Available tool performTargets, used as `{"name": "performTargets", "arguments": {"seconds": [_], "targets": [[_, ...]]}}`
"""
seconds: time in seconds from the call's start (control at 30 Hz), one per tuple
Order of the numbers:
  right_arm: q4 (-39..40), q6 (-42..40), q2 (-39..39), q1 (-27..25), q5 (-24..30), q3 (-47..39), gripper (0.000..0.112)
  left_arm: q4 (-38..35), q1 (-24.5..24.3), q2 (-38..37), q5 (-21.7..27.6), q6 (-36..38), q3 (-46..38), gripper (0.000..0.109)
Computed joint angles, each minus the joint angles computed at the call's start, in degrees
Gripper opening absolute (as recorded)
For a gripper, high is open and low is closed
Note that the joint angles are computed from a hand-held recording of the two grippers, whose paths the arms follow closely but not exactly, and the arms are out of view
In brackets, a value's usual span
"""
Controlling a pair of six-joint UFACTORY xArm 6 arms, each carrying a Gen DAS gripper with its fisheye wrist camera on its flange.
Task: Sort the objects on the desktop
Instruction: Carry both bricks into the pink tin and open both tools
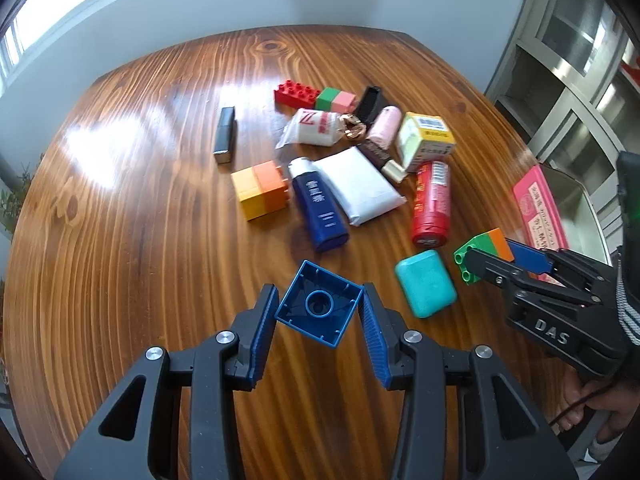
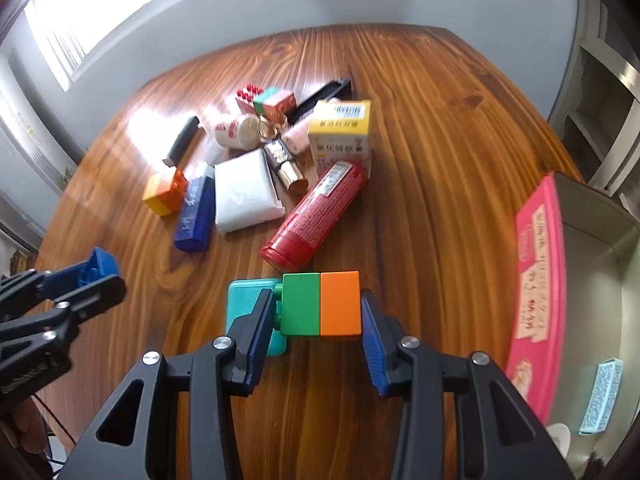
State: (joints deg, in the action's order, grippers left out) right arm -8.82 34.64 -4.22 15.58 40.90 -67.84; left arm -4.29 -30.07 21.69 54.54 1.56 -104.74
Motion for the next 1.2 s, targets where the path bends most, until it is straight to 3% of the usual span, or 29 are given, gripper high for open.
{"name": "performTargets", "arguments": {"seconds": [0.47, 0.83, 1.13, 1.2], "targets": [[-4.6, 4.0, -21.1, -7.3, 1.5, 13.8, 0.046, 0.0, -9.0, 0.5, -1.1, -0.6, -3.4, 0.045], [-2.1, -1.5, -33.9, -16.2, 4.7, 22.4, 0.046, 0.1, -16.5, 5.8, -0.9, -1.4, -11.5, 0.045], [0.3, -6.0, -38.6, -21.2, 5.0, 25.2, 0.046, -0.8, -20.2, 13.4, 3.3, -0.5, -23.6, 0.046], [1.4, -7.2, -39.2, -22.3, 4.9, 25.6, 0.047, -2.2, -20.7, 16.0, 6.3, 0.1, -28.3, 0.052]]}}
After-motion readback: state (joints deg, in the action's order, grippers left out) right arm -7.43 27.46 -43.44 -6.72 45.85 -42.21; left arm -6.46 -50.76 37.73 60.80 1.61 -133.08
